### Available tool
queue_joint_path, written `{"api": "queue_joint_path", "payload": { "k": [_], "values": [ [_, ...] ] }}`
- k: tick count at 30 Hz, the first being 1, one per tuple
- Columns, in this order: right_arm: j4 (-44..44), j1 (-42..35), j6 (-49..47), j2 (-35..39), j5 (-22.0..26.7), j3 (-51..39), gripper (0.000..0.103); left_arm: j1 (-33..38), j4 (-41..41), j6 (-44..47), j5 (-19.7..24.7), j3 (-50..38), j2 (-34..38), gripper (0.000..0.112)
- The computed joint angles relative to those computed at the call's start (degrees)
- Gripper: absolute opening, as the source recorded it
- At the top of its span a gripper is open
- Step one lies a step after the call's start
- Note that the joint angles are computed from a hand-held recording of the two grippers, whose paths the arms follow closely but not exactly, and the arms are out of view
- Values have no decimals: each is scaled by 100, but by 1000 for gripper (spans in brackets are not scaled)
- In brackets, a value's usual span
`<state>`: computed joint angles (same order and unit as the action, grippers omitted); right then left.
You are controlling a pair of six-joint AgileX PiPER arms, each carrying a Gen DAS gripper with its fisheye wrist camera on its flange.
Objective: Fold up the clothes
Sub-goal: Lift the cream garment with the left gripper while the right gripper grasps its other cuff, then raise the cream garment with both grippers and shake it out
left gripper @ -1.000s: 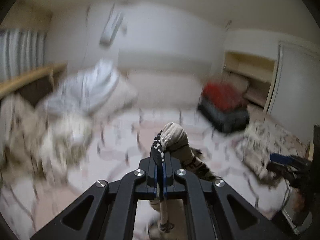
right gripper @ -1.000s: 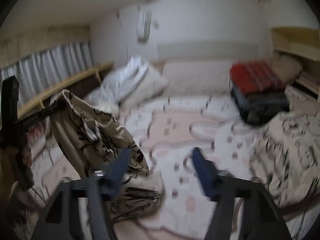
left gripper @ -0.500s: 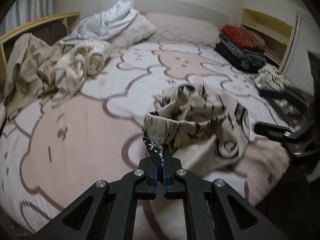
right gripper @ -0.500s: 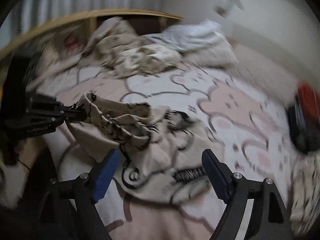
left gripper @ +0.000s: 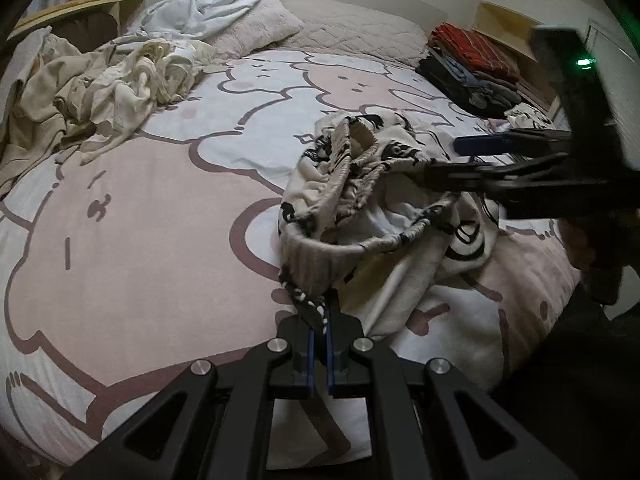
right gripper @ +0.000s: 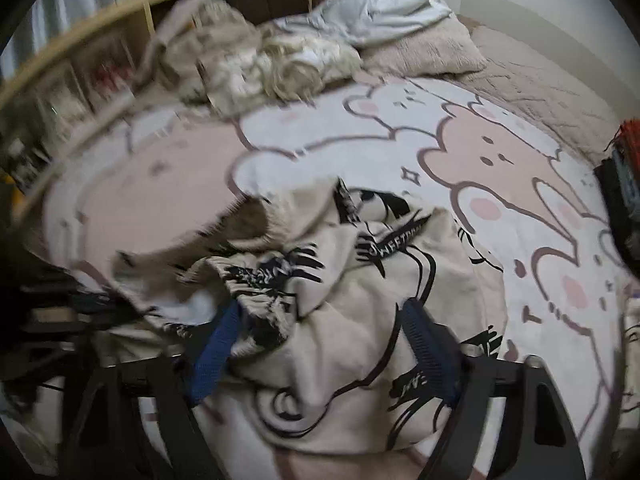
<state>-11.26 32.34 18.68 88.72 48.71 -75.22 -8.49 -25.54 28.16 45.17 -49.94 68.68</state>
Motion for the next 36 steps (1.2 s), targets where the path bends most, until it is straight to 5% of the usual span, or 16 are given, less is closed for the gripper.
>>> {"api": "queue_joint_path", "payload": {
  "k": [2, 3, 4, 8, 13, 21, 27, 30, 33, 36],
  "values": [
    [-209, 91, 147, 136, 105, -28, 43, 134, -63, 93, 183, -70, -24, 31],
    [-82, 62, 51, 79, 55, 55, 29, 220, -93, 109, 286, -122, -64, 53],
    [48, 32, -49, 22, 6, 140, 25, 361, -234, 207, 449, -233, -118, 62],
    [162, 59, -214, -278, -154, 445, 18, 456, -328, 53, 929, -1055, -2, 62],
    [65, 120, -153, -510, -286, 675, 18, -746, 1242, -853, 699, -2282, 985, 62],
    [-220, 255, 105, -562, -452, 808, 18, -1809, 3028, -1874, 1087, -3662, 2580, 61],
    [-356, 305, 159, -523, -528, 874, 18, -2002, 3868, -2710, 1410, -4279, 3361, 61],
    [-608, 387, 296, -413, -445, 858, 18, -1899, 4392, -3614, 1113, -4427, 3460, 61],
    [-1369, 440, 1126, -274, -40, 848, 18, -1701, 5015, -4664, 838, -4615, 3459, 57],
    [-2003, 306, 1871, -309, 456, 844, 18, -1160, 4409, -4699, 754, -4965, 3219, 58]
  ]
}}
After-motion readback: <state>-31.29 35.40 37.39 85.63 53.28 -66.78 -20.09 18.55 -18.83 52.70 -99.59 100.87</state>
